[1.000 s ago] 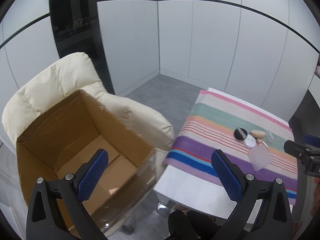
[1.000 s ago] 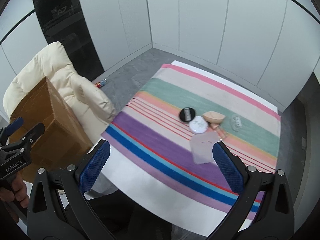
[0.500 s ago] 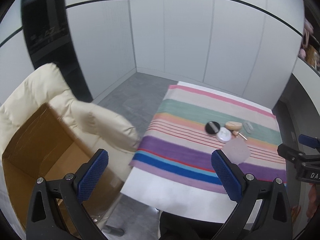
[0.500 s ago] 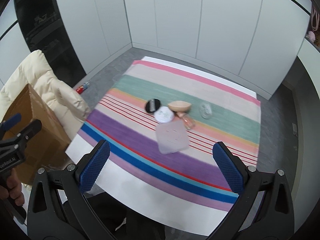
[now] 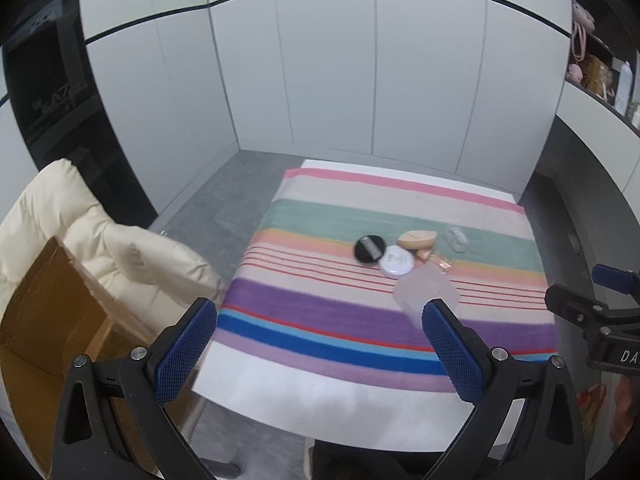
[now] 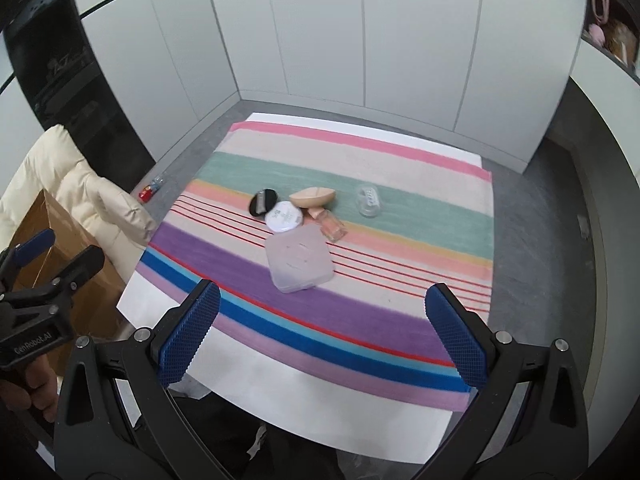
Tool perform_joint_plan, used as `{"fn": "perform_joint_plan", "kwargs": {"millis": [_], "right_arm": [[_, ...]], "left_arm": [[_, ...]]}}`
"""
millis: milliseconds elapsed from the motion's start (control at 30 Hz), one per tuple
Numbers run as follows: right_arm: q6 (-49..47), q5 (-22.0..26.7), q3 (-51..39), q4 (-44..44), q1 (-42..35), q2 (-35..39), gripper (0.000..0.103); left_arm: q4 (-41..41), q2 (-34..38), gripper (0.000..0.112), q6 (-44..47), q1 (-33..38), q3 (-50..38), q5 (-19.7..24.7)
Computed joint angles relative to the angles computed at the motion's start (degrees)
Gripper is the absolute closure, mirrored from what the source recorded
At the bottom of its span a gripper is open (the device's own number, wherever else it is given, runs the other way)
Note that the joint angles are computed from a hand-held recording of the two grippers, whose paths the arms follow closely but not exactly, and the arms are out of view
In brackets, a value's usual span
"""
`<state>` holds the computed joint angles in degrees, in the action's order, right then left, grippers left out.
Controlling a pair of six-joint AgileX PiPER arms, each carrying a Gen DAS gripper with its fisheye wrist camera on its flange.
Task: Organize objects
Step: 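Move both grippers back from the cardboard box toward the table objects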
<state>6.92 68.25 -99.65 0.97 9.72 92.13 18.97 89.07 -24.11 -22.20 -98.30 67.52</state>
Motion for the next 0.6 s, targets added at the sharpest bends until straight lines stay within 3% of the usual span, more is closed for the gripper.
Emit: {"fn": "perform_joint_plan", "kwargs": {"millis": [200,433,600], "right_arm": [[-1.2,-0.9,3.7,-0.9,-3.1,-2.3,0.0],[-1.6,-2.3,7.2,-1.2,-7.1,-3.0,0.0],[-3.3,-5.2,10.4,-1.5,-9.0,-1.7,0.0]], "left_arm": [[-1.4,4.1,0.009,-0.7,-3.6,-4.2,1.6],[1.6,7.1,0.009,-4.4,-7.9,-4.0,0.8],[-1.1,11.1,0.009,-5.1,-7.9,-6.3,0.4]]}}
